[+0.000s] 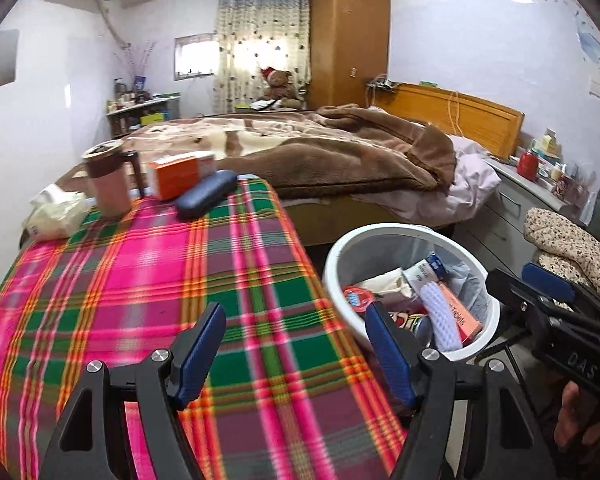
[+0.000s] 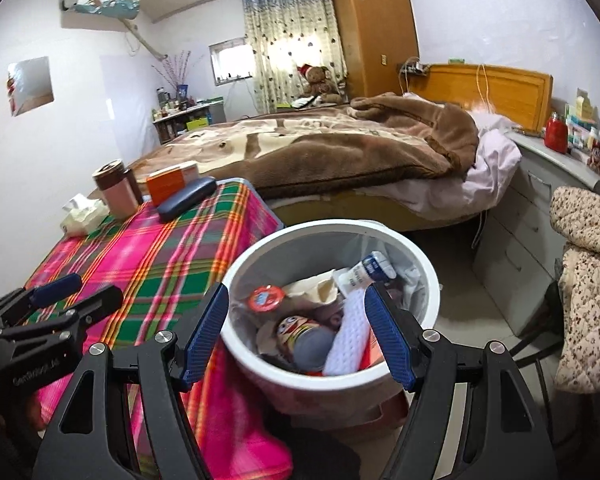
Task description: Collect trash
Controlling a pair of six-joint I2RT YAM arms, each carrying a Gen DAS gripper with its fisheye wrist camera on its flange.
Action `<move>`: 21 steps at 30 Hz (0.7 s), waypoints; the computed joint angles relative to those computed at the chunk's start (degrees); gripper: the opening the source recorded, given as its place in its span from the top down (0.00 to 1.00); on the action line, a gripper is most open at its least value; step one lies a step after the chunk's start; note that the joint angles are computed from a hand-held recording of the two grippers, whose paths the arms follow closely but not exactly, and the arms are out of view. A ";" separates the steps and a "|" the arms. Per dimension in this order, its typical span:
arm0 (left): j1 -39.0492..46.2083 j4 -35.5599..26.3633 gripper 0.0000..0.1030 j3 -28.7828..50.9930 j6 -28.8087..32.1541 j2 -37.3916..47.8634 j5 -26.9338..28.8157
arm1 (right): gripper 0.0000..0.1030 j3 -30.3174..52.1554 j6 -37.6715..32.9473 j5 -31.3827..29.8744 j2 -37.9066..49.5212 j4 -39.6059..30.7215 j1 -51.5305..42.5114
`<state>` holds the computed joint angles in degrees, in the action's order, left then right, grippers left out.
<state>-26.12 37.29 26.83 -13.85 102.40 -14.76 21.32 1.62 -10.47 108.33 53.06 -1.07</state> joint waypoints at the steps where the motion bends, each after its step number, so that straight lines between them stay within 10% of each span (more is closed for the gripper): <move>1: 0.05 0.35 0.30 -1.19 -0.16 -0.86 -0.72 | 0.30 -0.86 -0.11 0.58 -0.01 1.24 0.76; 21: -3.30 12.46 0.30 -18.83 -1.86 -9.29 -12.01 | 0.30 -10.37 3.60 8.93 1.64 16.33 10.67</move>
<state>-29.42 49.75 8.00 -15.72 93.11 -26.78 10.95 5.22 -1.53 109.97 69.40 9.60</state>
